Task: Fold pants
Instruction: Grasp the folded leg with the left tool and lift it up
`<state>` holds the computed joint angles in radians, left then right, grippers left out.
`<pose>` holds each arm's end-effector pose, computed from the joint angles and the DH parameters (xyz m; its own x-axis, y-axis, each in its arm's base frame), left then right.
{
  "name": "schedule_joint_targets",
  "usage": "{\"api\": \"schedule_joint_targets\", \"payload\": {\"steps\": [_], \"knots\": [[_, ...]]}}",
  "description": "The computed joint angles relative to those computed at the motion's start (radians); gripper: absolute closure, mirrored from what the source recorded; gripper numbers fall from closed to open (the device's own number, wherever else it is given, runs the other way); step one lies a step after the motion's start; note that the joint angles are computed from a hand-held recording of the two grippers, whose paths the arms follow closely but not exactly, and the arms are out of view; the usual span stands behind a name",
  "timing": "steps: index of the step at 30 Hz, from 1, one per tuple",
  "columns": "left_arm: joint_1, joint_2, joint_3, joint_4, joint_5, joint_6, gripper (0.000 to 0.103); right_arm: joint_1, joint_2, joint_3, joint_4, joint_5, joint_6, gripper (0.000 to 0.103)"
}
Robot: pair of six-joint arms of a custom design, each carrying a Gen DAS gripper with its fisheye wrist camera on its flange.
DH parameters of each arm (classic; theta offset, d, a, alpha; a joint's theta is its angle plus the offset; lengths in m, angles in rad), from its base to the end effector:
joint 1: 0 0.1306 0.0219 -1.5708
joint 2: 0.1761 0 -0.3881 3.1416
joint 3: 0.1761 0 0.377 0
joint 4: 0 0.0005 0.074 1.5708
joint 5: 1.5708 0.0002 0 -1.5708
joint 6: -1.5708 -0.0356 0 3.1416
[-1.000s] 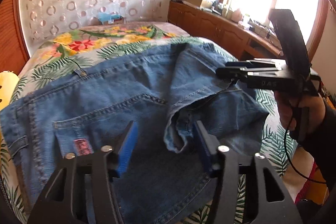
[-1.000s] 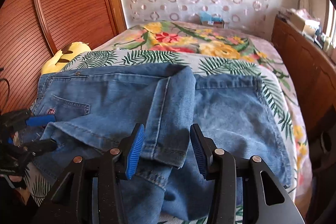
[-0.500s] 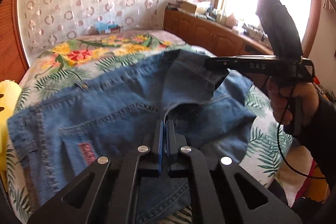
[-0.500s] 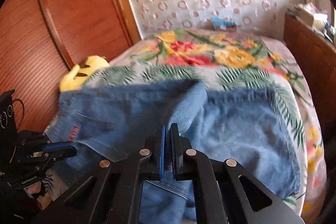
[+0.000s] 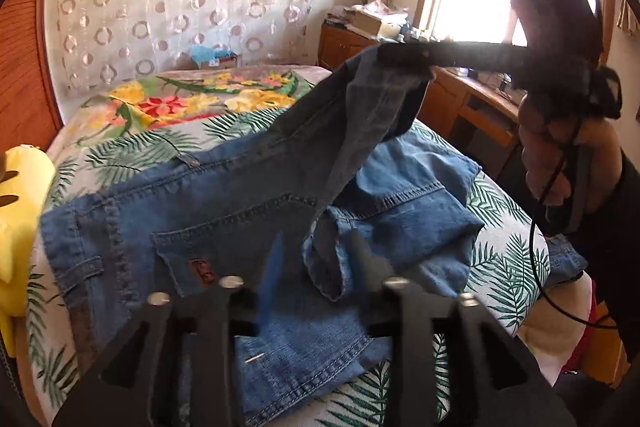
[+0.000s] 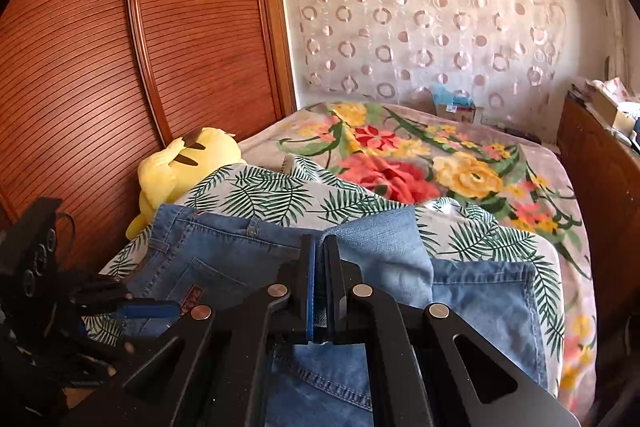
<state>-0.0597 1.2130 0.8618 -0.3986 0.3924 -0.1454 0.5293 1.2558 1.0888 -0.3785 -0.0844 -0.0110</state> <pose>0.3823 -0.0370 0.3096 -0.6246 0.1715 -0.7619 0.4295 0.8902 -0.1518 0.3728 0.2210 0.3953 -0.4540 -0.2529 -0.8543 -0.5604 0.8265 0.0531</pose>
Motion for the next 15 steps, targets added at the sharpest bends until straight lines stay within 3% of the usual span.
{"api": "schedule_joint_targets", "payload": {"steps": [7, 10, 11, 12, 14, 15], "knots": [[-0.044, 0.128, 0.058, -0.01, -0.005, 0.007, 0.057, -0.022, -0.026, -0.026, 0.017, -0.007, -0.013, 0.099], [-0.044, 0.181, 0.091, -0.043, 0.059, 0.03, 0.057, -0.02, -0.039, -0.023, 0.011, -0.002, -0.023, 0.099], [-0.043, 0.184, 0.092, -0.044, 0.074, 0.033, 0.062, -0.021, -0.042, -0.024, 0.011, -0.003, -0.024, 0.099], [-0.045, 0.18, 0.088, -0.037, 0.075, 0.038, 0.076, -0.021, -0.046, -0.027, 0.013, -0.003, -0.023, 0.099], [-0.049, 0.161, 0.076, -0.027, 0.074, 0.031, 0.093, -0.02, -0.055, -0.031, 0.015, -0.008, -0.019, 0.099], [-0.05, 0.148, 0.068, -0.023, 0.076, 0.027, 0.096, -0.018, -0.057, -0.034, 0.02, -0.006, -0.018, 0.099]]}}
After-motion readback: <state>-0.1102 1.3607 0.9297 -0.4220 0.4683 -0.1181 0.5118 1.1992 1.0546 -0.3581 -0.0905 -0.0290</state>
